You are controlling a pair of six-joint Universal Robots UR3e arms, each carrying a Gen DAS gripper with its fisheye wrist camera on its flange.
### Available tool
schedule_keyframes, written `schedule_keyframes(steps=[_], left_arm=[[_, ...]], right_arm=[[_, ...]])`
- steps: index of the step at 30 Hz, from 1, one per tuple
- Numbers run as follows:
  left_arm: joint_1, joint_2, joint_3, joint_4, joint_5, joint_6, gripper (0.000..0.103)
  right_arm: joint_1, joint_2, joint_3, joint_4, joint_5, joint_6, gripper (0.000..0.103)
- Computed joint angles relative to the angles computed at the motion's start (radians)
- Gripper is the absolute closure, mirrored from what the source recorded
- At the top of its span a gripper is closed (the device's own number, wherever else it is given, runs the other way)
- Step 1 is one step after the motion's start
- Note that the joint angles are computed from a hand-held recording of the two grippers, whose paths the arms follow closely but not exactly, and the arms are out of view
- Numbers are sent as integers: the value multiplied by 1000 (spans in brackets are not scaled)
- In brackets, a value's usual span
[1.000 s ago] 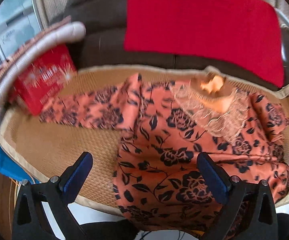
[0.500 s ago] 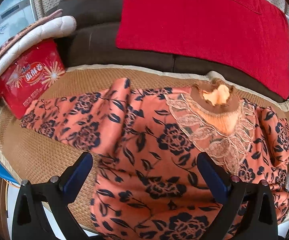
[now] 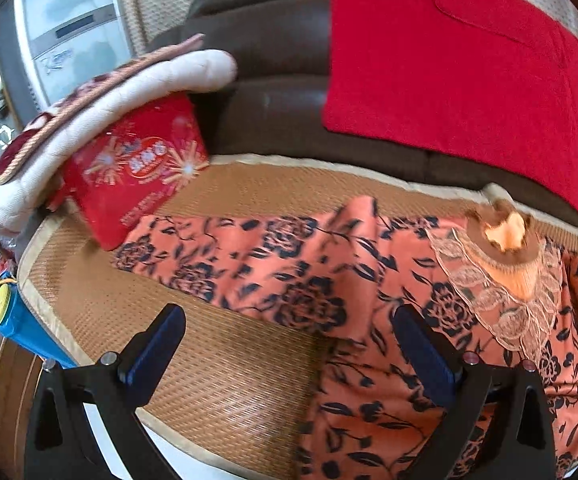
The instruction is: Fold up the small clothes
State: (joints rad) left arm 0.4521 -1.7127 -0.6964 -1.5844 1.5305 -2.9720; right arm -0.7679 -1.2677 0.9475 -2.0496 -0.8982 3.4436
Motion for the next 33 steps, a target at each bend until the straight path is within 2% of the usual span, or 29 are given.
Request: schedule_keyframes(steps=[4, 8, 14, 18, 19, 21, 22, 23, 24, 27, 31, 33], left_arm=[[77, 38, -19, -7, -55, 35, 0], [125, 71, -44, -25, -88, 76, 0], [139, 110, -77, -33, -100, 98, 0], [145, 122, -76, -47, -113, 110, 0], [146, 126, -76, -49, -114, 113, 0], [152, 138, -78, -61, -124, 125, 0], [156, 146, -82, -65, -130, 130, 0], [162, 157, -92, -68, -136, 136, 0], [172, 173, -107, -74, -146, 145, 0], [205, 220, -151, -103, -178, 179, 0], [280, 312, -234, -174, -239, 263, 0], [325, 355, -272, -226, -267, 310, 0]], right_arm=[[94, -27, -62, 32, 45, 3, 96], [212, 5, -114, 30, 46, 7, 96], [437, 98, -129, -55, 9, 101, 96], [541, 178, -164, -104, 62, 166, 90], [563, 200, -199, -76, 82, 162, 84], [568, 208, -215, -44, 139, 130, 47], [562, 194, -198, -47, 160, 121, 19], [555, 158, -139, -88, 168, 128, 14], [534, 97, -57, -139, 166, 125, 14], [461, -37, 70, -104, 147, 32, 14], [249, -307, 270, 99, 170, -163, 15], [92, -447, 339, 303, 197, -333, 15]])
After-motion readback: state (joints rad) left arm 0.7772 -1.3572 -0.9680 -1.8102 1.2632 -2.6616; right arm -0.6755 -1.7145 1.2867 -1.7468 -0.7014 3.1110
